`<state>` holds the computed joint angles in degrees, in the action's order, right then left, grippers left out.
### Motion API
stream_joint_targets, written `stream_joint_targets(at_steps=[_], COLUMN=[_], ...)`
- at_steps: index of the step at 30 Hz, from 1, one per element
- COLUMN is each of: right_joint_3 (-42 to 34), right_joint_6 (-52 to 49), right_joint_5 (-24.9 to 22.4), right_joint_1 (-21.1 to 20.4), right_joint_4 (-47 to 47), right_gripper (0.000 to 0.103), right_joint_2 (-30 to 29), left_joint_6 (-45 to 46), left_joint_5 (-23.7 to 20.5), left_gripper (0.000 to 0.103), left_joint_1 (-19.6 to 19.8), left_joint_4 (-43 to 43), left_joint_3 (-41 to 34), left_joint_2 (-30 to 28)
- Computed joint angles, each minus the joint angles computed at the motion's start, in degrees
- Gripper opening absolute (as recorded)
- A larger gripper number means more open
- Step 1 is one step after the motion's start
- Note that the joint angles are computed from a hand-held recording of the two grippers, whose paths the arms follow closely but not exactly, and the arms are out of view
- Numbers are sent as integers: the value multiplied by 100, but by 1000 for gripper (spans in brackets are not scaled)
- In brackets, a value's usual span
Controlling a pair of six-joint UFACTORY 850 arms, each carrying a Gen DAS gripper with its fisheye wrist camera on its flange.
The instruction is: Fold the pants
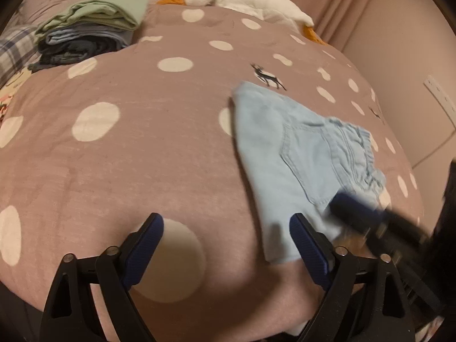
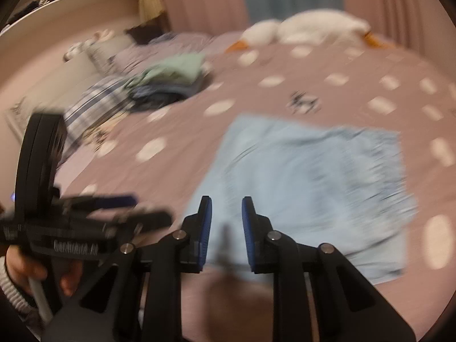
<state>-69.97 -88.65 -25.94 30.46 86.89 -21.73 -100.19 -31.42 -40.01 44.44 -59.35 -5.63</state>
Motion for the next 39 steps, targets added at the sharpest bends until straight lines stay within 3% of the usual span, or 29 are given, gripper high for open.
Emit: stream_joint_targets(at_steps=[3, 5, 8, 10, 14, 18, 20, 27, 30, 32, 37, 39], right_joint_3=[-56, -9, 157, 161, 153, 173, 179, 275, 365, 487, 562, 517], right_joint_6=[570, 669, 292, 276, 238, 228, 232, 267, 94, -111, 15, 219], right_joint_5=[-78, 71, 70, -25, -43, -33, -27, 21, -161, -73, 107, 169], right_joint_1=[150, 249, 216, 173, 167, 173, 171, 191, 61, -35, -414, -602], right_joint_4=[-715, -1004, -738, -677, -611, -597, -572, -674, -490, -197, 166, 286], right_gripper=[17, 17, 16, 14, 13, 13, 13, 16, 30, 53, 69, 70], right_joint_2=[-143, -196, -170, -187, -229, -212, -214, -72, 69, 223, 412, 387], left_joint_6=[-7, 67, 475, 801, 1516, 2612, 2517, 2180, 1993, 1943, 2570, 2823], left_joint_5=[34, 96, 254, 393, 495, 431, 361, 80, 215, 403, 1278, 1518], left_gripper=[81, 71, 55, 51, 51, 52, 67, 67, 67, 67, 67, 67], left_joint_1=[113, 203, 412, 549, 726, 995, 1038, 922, 836, 811, 949, 970], left_joint_4=[126, 232, 127, -33, -235, -1290, -1219, -955, -839, -923, -2306, -2690], left_joint_3=[-67, -167, -434, -668, -1275, -1757, -1826, -1663, -1310, -1015, -173, -5], left_joint_2=[-61, -159, -417, -627, -1145, -1704, -1779, -1535, -1228, -989, -357, -234])
